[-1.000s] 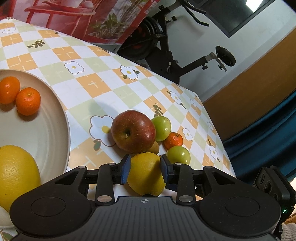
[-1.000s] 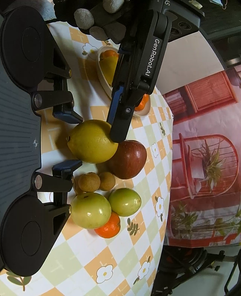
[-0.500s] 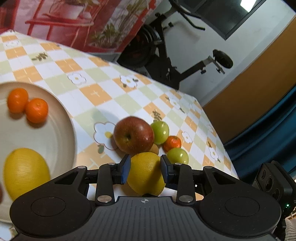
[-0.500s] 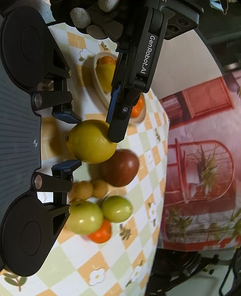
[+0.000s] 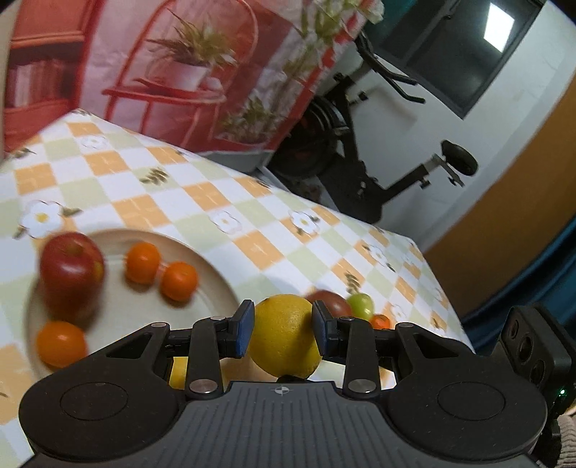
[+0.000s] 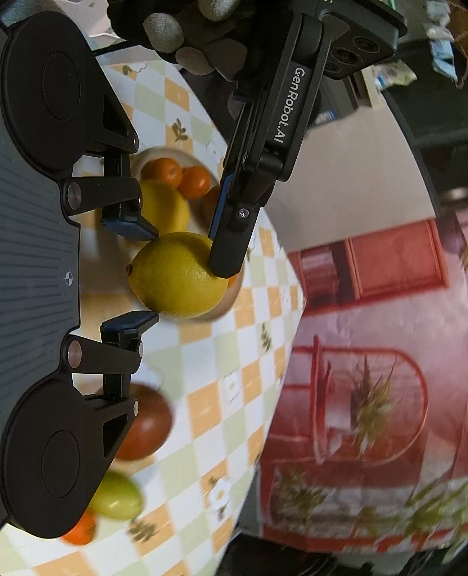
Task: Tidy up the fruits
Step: 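Lift the lemon with the left gripper and carry it over the plate, then open the left gripper to set the lemon on the plate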
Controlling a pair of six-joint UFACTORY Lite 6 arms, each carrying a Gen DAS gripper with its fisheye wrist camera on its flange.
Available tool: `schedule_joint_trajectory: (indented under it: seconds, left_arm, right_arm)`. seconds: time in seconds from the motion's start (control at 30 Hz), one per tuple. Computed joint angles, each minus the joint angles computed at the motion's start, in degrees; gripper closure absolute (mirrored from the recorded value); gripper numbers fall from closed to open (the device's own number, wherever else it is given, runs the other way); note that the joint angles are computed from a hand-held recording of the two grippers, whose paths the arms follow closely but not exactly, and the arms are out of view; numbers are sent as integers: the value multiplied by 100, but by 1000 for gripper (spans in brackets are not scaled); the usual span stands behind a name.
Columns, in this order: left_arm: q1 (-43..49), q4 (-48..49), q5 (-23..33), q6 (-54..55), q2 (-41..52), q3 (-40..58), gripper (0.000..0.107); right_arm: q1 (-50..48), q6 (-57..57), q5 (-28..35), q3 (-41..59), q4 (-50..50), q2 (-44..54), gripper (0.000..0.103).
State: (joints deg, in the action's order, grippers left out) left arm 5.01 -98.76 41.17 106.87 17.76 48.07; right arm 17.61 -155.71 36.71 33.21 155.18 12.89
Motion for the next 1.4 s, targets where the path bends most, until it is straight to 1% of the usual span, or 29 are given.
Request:
schedule_joint_trajectory:
  seconds: [0.17,0.37,0.6,0.87,1.13,1.4]
  left_arm:
    - [295,237,-110,-258,179,392,71]
    - [512,410,-190,-592,537,942,71]
    - [493,641,-473,-888,931,1485,71]
    - [491,962,-764,-1099,1321,1875,71]
    - [465,980,-887,-1179,1512,2089,71]
    - [357,798,-1019,-1026,1453,2017,71]
  right_arm:
    - [257,185,-347,1000,-249,634,63]
    - [345,699,-789,2191,-959,1355,63]
    - [329,1489,-1054,3203,-1850,2097,63]
    - [244,2471,-1074,3938,-2799,2743,63]
    - [236,3013,-1135,4385,-3283,3112,63]
    - [254,3229,-1216,4432,-3441,3144,63]
